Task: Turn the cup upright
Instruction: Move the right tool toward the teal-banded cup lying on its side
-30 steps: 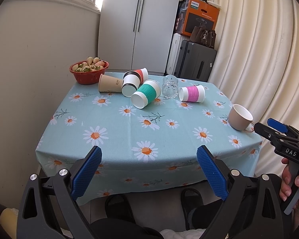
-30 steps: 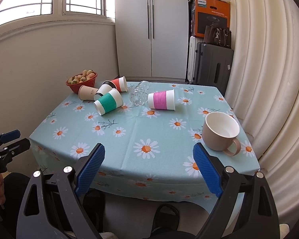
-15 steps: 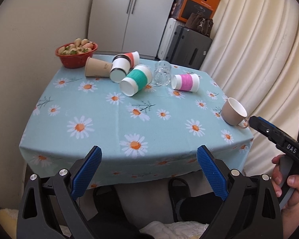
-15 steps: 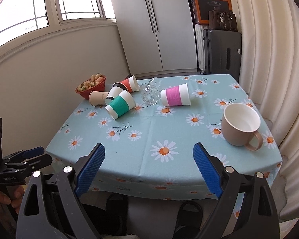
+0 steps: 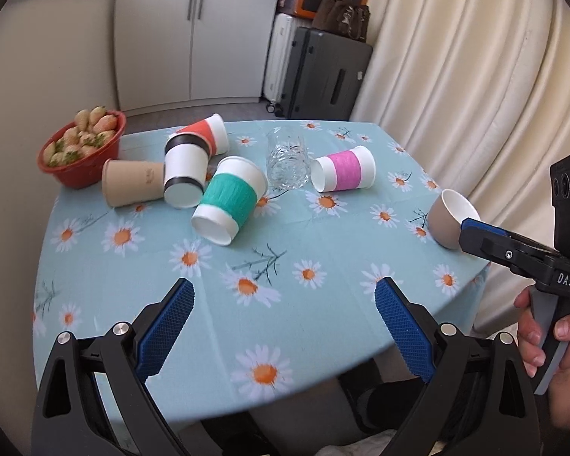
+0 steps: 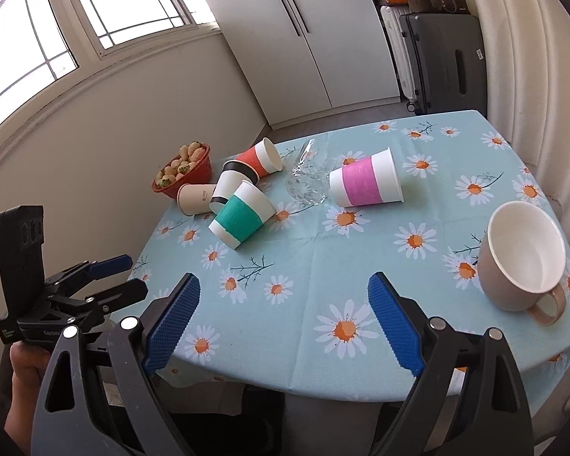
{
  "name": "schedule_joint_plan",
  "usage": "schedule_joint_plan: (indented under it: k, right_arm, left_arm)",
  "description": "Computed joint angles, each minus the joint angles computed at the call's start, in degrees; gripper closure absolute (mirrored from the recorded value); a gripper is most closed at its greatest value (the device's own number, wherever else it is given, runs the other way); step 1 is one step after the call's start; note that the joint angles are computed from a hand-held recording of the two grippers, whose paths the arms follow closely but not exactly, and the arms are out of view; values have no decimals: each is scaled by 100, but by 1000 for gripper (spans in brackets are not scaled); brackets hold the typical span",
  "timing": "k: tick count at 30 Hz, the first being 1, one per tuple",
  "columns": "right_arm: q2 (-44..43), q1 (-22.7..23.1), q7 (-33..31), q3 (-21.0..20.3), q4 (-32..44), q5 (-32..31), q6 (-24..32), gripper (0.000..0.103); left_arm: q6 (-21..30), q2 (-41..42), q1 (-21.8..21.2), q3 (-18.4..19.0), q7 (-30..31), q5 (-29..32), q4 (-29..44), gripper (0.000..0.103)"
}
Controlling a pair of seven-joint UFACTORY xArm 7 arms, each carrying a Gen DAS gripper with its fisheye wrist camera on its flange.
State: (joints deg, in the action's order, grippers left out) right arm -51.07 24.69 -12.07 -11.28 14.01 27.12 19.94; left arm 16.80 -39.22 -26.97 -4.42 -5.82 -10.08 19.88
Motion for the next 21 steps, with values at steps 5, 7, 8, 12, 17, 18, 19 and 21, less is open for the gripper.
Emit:
schedule_joint_plan:
  k: [5, 7, 8, 12, 17, 18, 19, 21]
  right_arm:
    - [770, 587, -527, -588, 403, 357, -172, 14]
    - [1050, 774, -791, -782, 586, 593, -170, 14]
    - [1172, 850, -924, -853, 668, 716, -165, 14]
    - [1763, 1220, -1543, -1245, 1067, 1304, -38, 14]
    - [2440, 1420, -2258, -1496, 1508, 2028, 235, 21]
    - [2573, 1438, -2394, -1526, 1591, 2174, 294, 21]
    - [2666, 1419, -2496, -1529, 1646, 2283, 358, 23]
    - [2875, 1391, -2692, -1536, 1769, 2512, 503, 25]
  left_arm:
    - [-153, 1075, -281, 565, 892, -195, 663, 10]
    - [-116, 1468, -301, 666, 1242, -344, 969, 10]
    - [-72, 1647, -269, 688, 1403, -406, 1124, 10]
    - [96, 2329, -35, 633, 1910, -603, 1721, 11]
    - [486, 3080, 564, 214, 1958, -62, 2386, 13]
    - [556, 3191, 661, 141, 1970, 13, 2492, 18]
    - [617, 3303, 747, 81, 2002, 38, 2597, 20]
    - [743, 3512, 886, -33, 2100, 64, 2790, 21]
